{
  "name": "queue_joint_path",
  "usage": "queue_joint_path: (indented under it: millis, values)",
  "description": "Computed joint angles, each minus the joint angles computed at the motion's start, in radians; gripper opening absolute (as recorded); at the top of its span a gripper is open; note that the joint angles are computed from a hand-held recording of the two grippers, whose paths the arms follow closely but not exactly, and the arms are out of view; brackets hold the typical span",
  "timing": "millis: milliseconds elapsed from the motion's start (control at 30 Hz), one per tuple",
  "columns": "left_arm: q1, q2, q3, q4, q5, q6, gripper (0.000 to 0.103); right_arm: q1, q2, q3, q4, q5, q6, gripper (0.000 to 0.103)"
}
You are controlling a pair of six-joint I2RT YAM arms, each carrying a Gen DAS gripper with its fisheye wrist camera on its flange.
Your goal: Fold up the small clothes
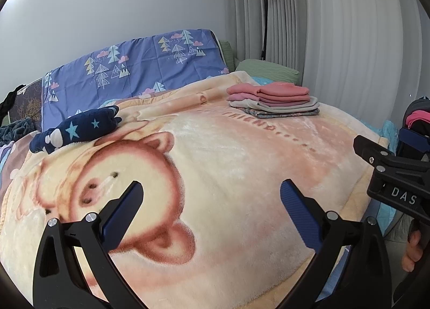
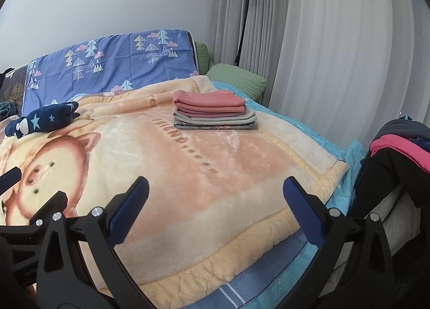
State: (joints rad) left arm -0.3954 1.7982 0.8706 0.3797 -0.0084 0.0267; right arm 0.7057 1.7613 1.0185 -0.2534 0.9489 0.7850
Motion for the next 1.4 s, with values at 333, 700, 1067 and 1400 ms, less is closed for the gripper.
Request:
queue_joint_path:
  millis: [333, 700, 1067, 1400]
  values:
    - [-0.003, 0.004, -0.004, -0.001, 0.003, -0.001, 0.102, -0.003, 0.002, -0.002, 0.008, -0.007, -0.004, 0.101]
    - [-0.005, 0.004, -0.004, -0.002, 0.0, 0.001, 0.102, -0.01, 0.006, -0.009, 0.018, -0.012, 0.002, 0.101]
    - [-0.004, 0.008, -0.013, 0.004, -0.001, 0.0, 0.102, -0.016, 0.009, -0.014, 0.034, -0.026, 0.001, 0.101]
    - [0.011, 0.023, -0.001, -0.009, 0.017, -0.005, 0.102, -0.024, 0.025, 0.003, 0.028, -0.03, 0.001, 0.101]
